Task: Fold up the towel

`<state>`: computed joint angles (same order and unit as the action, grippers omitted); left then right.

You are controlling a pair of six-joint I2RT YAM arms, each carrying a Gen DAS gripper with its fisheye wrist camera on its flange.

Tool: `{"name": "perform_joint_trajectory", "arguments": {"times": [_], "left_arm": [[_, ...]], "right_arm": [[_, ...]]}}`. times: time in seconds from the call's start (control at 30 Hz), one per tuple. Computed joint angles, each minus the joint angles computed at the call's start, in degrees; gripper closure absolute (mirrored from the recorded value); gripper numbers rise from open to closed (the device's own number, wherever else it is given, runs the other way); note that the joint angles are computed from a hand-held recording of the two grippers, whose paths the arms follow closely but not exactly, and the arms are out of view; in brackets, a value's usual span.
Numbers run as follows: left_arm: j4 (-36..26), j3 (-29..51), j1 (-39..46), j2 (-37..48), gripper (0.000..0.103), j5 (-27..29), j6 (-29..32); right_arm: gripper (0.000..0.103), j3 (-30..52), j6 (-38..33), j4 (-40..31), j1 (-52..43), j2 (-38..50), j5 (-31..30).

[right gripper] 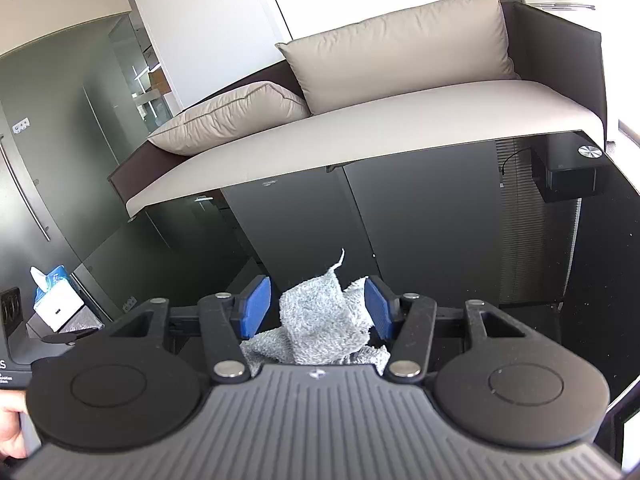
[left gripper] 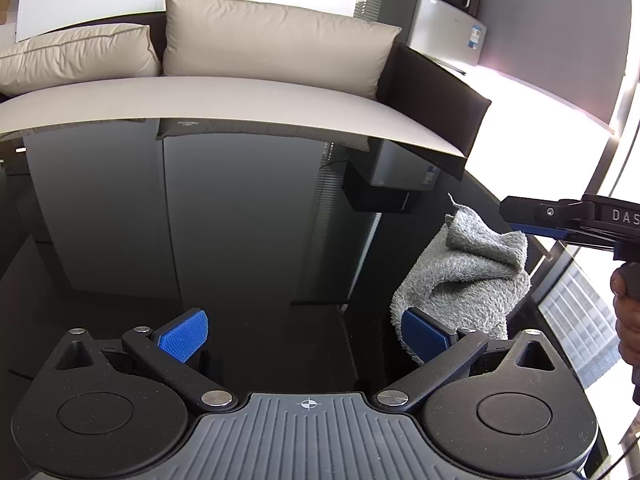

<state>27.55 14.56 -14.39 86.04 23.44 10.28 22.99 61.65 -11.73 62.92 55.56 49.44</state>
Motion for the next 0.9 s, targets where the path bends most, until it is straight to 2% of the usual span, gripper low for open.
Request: {"name": "perform_joint_trajectory", "arguments": {"times": [0.13,0.23,0.3,0.37,0.4,0.47,0.73,0.9], "left_arm": [[0.24,-0.29,-0.35,-0.03,0.001,-0.33,0.23],[0.27,-0.23,-0.48,0.14,0.001,-0.61,-0.18],[0.28,-0.24,-0.70,0.13,0.001,-0.84,-0.35],[0.32,-0.28,-1.02,0.10,0.001,-0.98,-0.43],[0.35,-0.32,-1.17,0.07,0.001,-1.06,-0.45],[0.40,-0.35,-1.38,0.03,0.001,-1.24,-0.51],[0.17,-0.13,-1.20,-0.10,0.001,-1.24,-0.84],[0.29,-0.24,-1.41,-0.16,0.001,-1.19,-0.81]], "right_arm": [[0.048,-3.65,-4.07,7.44,-4.22,-2.09,-7.10],[0.051,-2.86,-6.39,8.08,-4.56,-0.52,-8.40],[0.068,-2.50,-6.96,7.66,-4.72,-0.04,-8.98],[0.079,-2.50,-7.77,8.25,-5.30,0.37,-10.47],[0.089,-2.29,-8.60,8.50,-5.50,0.80,-11.36],[0.094,-1.87,-10.30,9.27,-5.54,1.66,-12.82],[0.095,-0.73,-15.71,10.82,-1.12,1.91,-11.97],[0.095,0.60,-19.09,11.36,-0.80,4.31,-17.07]]}}
